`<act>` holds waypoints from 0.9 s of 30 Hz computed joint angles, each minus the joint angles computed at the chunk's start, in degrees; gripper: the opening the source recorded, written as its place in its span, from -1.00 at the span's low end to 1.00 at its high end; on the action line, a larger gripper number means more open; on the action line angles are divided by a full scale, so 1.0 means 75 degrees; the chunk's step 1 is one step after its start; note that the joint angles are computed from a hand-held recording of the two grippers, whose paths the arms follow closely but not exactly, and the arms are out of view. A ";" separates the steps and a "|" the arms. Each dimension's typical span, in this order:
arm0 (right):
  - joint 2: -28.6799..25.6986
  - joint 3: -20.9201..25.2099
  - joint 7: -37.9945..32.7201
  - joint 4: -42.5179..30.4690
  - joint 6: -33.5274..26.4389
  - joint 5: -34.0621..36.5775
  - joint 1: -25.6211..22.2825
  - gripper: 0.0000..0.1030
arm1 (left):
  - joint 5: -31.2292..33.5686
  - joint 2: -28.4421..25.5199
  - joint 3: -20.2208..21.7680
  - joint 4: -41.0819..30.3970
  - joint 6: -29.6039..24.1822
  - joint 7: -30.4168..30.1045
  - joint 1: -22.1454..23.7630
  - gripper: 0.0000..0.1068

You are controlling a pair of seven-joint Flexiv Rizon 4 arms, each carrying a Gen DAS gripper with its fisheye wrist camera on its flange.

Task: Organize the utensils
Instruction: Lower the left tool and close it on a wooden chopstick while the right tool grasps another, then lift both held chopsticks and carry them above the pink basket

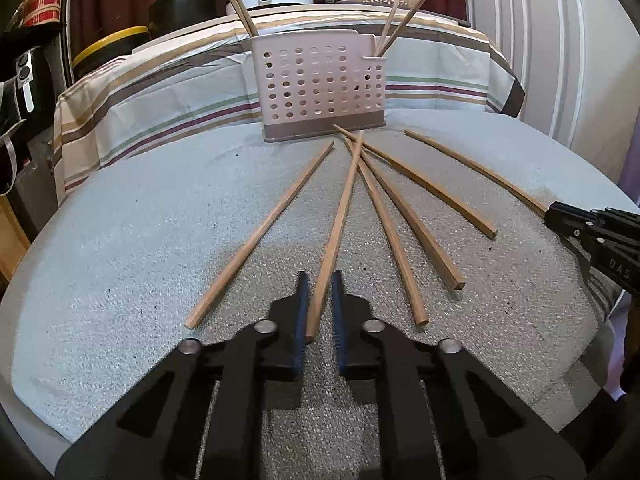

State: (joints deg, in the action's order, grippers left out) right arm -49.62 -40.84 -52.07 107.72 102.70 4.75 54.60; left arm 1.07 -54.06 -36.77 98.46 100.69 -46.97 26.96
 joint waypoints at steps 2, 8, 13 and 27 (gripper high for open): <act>-0.0006 -0.0055 -0.0002 0.0025 0.0032 0.0028 0.0053 -0.86 | 0.0037 0.0018 0.0017 0.0034 0.0035 0.0016 -0.0003 -0.89; 0.0004 -0.0314 -0.0040 0.0158 0.0130 0.0210 0.0329 -0.87 | 0.0412 0.0003 -0.0246 0.0232 0.0458 -0.0005 0.0263 -0.89; 0.0012 -0.0670 -0.0077 0.0298 0.0248 0.0461 0.0663 -0.87 | 0.0778 0.0042 -0.0466 0.0377 0.0667 -0.0224 0.0523 -0.89; -0.0082 -0.1962 -0.0386 0.0494 0.0508 0.1104 0.1648 -0.87 | 0.1502 0.0391 -0.1273 0.0647 0.0968 -0.1103 0.1325 -0.89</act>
